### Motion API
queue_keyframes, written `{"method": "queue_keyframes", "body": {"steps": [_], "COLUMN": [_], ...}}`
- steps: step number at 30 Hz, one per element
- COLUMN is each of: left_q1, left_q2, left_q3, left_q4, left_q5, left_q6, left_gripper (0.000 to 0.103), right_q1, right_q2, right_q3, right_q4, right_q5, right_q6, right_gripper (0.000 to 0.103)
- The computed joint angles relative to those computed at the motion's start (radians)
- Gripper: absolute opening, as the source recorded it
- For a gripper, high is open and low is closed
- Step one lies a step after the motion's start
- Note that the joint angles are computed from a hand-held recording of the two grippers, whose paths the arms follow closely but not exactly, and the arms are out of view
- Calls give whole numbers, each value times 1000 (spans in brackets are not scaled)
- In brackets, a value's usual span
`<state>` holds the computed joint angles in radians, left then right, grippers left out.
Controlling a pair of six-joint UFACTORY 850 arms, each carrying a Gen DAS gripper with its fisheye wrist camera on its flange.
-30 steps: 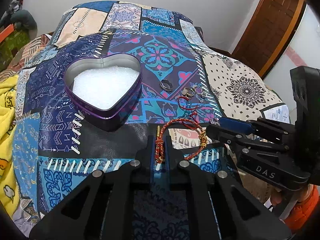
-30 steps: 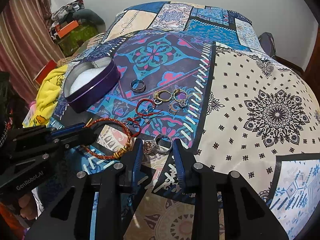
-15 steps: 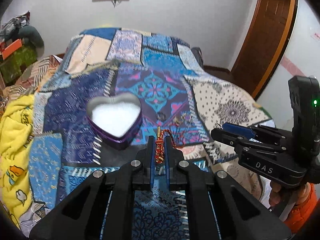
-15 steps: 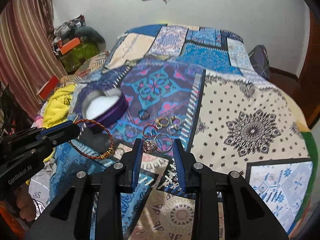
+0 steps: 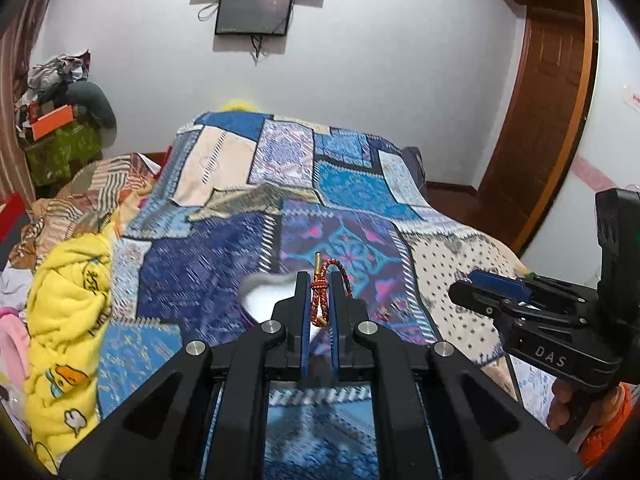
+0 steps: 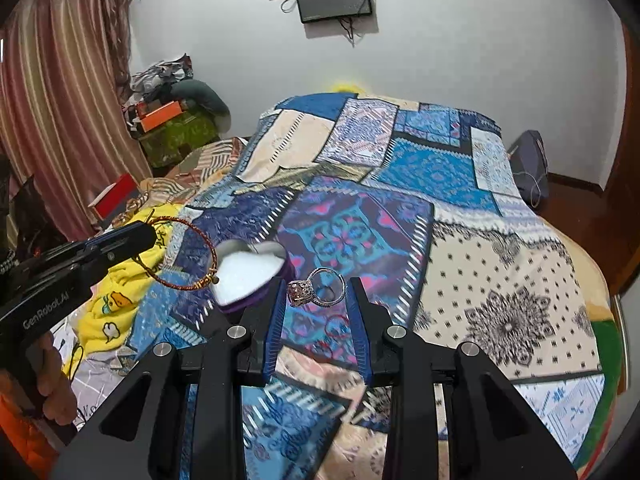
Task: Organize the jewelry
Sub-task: 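Carry the bracelet and ring into the heart tin while both grippers open to release them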
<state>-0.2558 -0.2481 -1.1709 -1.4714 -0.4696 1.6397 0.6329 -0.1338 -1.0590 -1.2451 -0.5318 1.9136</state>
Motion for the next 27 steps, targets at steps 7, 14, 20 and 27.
{"method": "queue_keyframes", "body": {"steps": [7, 14, 20, 27], "left_q1": [22, 33, 35, 36], "left_q2": [-57, -140, -222, -290], "left_q3": [-60, -133, -202, -264], "left_q4": [-1, 94, 176, 268], "left_q5": [1, -59, -111, -128], "left_q6": [13, -69, -154, -246], "left_gripper": [7, 7, 7, 7], "right_q1": [-15, -34, -53, -75], "right_q2": [-57, -121, -173, -233], "right_q3": [-63, -126, -176, -225], "right_q4": [1, 23, 82, 228], "right_q5": [37, 78, 117, 171], "right_q6": [-47, -114, -202, -372], "right_gripper": [28, 28, 28, 28]}}
